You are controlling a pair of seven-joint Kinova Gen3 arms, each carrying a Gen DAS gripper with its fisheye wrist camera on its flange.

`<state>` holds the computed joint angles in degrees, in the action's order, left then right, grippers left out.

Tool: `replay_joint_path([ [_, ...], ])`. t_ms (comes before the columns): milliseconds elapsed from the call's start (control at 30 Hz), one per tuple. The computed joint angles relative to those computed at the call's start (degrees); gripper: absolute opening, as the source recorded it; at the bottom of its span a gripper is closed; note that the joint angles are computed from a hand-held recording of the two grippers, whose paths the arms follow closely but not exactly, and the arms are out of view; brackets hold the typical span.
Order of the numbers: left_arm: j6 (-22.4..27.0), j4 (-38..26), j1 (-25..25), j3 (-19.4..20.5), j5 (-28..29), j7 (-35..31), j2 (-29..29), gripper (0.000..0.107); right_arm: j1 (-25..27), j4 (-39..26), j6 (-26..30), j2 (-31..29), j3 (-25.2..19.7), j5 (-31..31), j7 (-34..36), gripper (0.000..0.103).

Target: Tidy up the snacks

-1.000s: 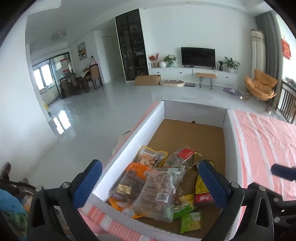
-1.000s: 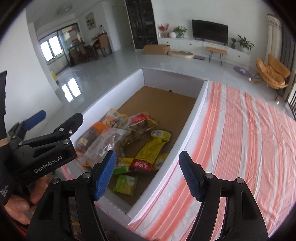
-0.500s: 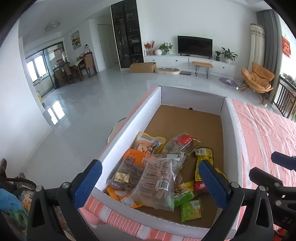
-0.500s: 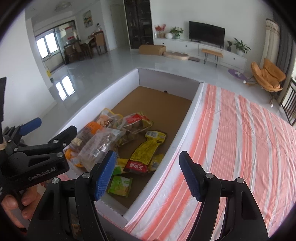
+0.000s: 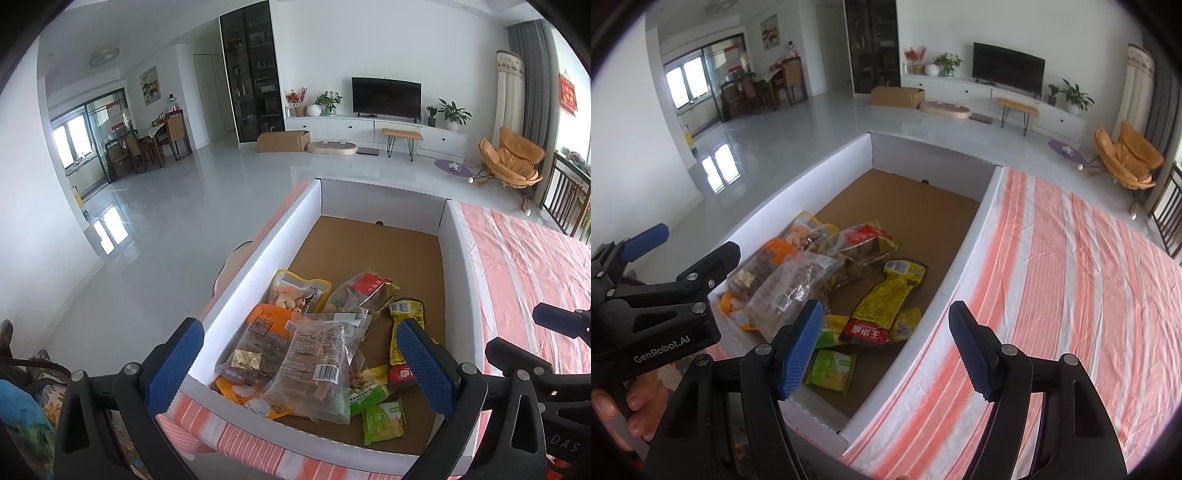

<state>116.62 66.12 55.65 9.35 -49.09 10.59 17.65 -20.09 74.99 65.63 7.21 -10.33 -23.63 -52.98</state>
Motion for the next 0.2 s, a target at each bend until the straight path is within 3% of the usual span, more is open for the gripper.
replay_joint_path([
  [200,0.5,0.3,0.6,0.1,-0.5,0.6,0.3,0.103,-0.4,0.2,0.1,-0.1,-0.1,0.6,-0.1,0.074],
])
